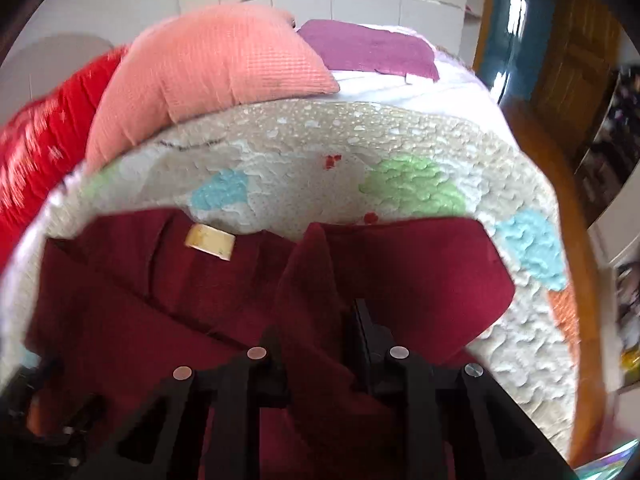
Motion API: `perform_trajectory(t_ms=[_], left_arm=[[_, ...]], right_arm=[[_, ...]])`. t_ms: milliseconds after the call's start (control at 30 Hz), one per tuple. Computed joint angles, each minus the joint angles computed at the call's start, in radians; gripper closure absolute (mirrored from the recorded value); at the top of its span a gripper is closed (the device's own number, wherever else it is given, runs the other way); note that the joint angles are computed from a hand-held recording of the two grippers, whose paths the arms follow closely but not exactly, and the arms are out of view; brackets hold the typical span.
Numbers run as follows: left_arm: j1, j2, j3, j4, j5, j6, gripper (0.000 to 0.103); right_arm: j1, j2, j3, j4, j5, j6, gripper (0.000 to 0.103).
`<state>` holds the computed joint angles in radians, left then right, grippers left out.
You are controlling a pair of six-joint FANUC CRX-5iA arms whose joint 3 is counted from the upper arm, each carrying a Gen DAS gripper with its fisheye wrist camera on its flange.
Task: Fold small clothes
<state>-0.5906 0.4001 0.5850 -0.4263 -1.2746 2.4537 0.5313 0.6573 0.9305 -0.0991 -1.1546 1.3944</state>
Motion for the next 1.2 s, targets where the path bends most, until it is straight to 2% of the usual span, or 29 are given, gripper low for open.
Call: perform_trajectory(t_ms=[100, 167, 200, 367, 433, 467, 500, 533, 567, 600, 667, 733, 767, 867, 933, 1067, 1133, 1167, 1200], left_arm=[[0.013, -0.036, -0.048, 0.020, 0.050, 0.015, 0.026], [0.018, -0.063, -0.072, 0.021, 0.068, 0.053, 0.026], [0.020, -0.074, -0.081, 0.017, 0.073, 0.067, 0.026], [0.019, -0.145, -0.117, -0.034, 0.068, 0.141, 0.026], [0.016, -0.166, -0.126, -0.061, 0.049, 0.170, 0.026], [0.014, -0.179, -0.131, -0.078, 0.037, 0.190, 0.026], [0.012, -0.189, -0.136, -0.090, 0.031, 0.206, 0.026], [0.014, -0.199, -0.144, -0.096, 0.025, 0.218, 0.026], [0.019, -0.211, -0.157, -0.093, 0.020, 0.227, 0.026], [0.022, -0.219, -0.167, -0.088, 0.021, 0.232, 0.026], [0.024, -0.235, -0.188, -0.089, 0.031, 0.237, 0.026], [0.023, -0.232, -0.185, -0.096, 0.027, 0.232, 0.026], [0.024, -0.233, -0.187, -0.097, 0.026, 0.231, 0.026], [0.027, -0.234, -0.200, -0.081, 0.049, 0.240, 0.026], [0.024, -0.229, -0.201, -0.075, 0.055, 0.241, 0.026], [0.014, -0.213, -0.193, -0.063, 0.041, 0.212, 0.026], [0.012, -0.210, -0.190, -0.062, 0.033, 0.199, 0.026], [0.011, -0.210, -0.190, -0.063, 0.029, 0.194, 0.026], [0.009, -0.211, -0.191, -0.070, 0.023, 0.194, 0.026]], right_arm=[[-0.036, -0.156, -0.172, -0.043, 0.170, 0.029, 0.082], [-0.072, -0.230, -0.214, -0.148, 0.229, 0.092, 0.086], [-0.087, -0.246, -0.209, -0.208, 0.228, 0.129, 0.086], [-0.119, -0.263, -0.148, -0.522, 0.131, 0.342, 0.086], [-0.147, -0.244, -0.115, -0.716, 0.050, 0.432, 0.086], [-0.133, -0.211, -0.063, -0.750, -0.024, 0.432, 0.086], [-0.113, -0.197, -0.046, -0.732, -0.053, 0.433, 0.086], [-0.079, -0.203, -0.067, -0.661, -0.039, 0.435, 0.086], [-0.033, -0.221, -0.104, -0.551, 0.002, 0.407, 0.086], [-0.009, -0.242, -0.147, -0.493, 0.040, 0.398, 0.084], [-0.008, -0.266, -0.197, -0.472, 0.067, 0.384, 0.078], [0.015, -0.287, -0.254, -0.384, 0.119, 0.325, 0.048], [0.018, -0.288, -0.269, -0.352, 0.129, 0.309, 0.046], [0.046, -0.222, -0.203, -0.275, 0.077, 0.243, 0.046], [0.073, -0.143, -0.119, -0.202, 0.021, 0.176, 0.040], [0.149, 0.075, 0.125, -0.012, -0.110, 0.014, 0.039], [0.159, 0.172, 0.254, 0.014, -0.188, -0.030, 0.040], [0.158, 0.189, 0.262, 0.018, -0.180, -0.038, 0.043], [0.164, 0.179, 0.228, 0.052, -0.145, -0.034, 0.062]])
